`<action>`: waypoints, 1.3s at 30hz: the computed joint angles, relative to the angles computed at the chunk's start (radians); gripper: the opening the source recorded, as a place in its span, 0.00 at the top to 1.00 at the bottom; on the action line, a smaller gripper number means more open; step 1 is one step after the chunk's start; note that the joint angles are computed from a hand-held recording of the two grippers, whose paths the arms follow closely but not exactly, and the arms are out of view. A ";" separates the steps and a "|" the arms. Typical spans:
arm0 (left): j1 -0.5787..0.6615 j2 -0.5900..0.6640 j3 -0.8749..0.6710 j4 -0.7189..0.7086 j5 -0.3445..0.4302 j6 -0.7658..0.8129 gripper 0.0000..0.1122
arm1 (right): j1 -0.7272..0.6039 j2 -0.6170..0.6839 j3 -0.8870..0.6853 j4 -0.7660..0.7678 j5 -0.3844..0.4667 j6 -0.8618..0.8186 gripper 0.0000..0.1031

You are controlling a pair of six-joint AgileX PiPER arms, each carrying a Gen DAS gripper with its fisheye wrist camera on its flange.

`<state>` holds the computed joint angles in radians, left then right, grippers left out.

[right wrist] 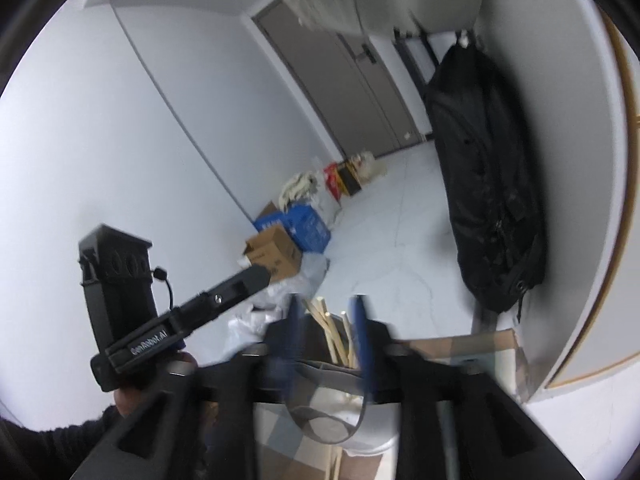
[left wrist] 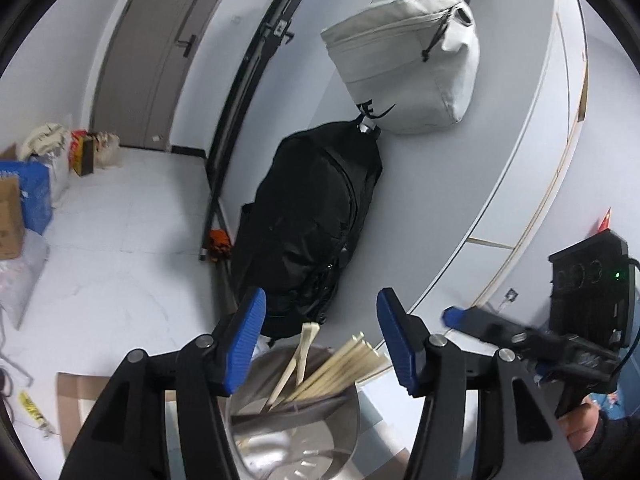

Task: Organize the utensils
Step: 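Open the left tool over the holder while the right tool opens too, then lower the left tool to the remaining chopsticks and grasp one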

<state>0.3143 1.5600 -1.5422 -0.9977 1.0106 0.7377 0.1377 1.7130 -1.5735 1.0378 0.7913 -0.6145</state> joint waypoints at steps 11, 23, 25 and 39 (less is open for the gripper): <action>0.001 -0.260 0.302 0.256 -0.135 -0.174 0.27 | -0.011 -0.194 0.283 0.060 -0.080 -0.112 0.14; -0.202 -0.270 0.508 0.775 -0.268 -0.633 0.27 | -0.026 -0.335 0.510 0.125 -0.105 -0.257 0.00; -0.226 -0.229 0.503 0.832 -0.251 -0.697 0.27 | -0.033 -0.351 0.530 0.139 -0.106 -0.278 0.00; -0.325 -0.059 0.404 1.085 -0.123 -0.952 0.28 | -0.088 -0.343 0.540 0.142 -0.053 -0.260 0.00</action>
<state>-0.0104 1.5010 -1.1386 0.0875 0.8875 -0.2142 0.0496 1.3702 -1.0339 1.1796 0.7382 -0.8747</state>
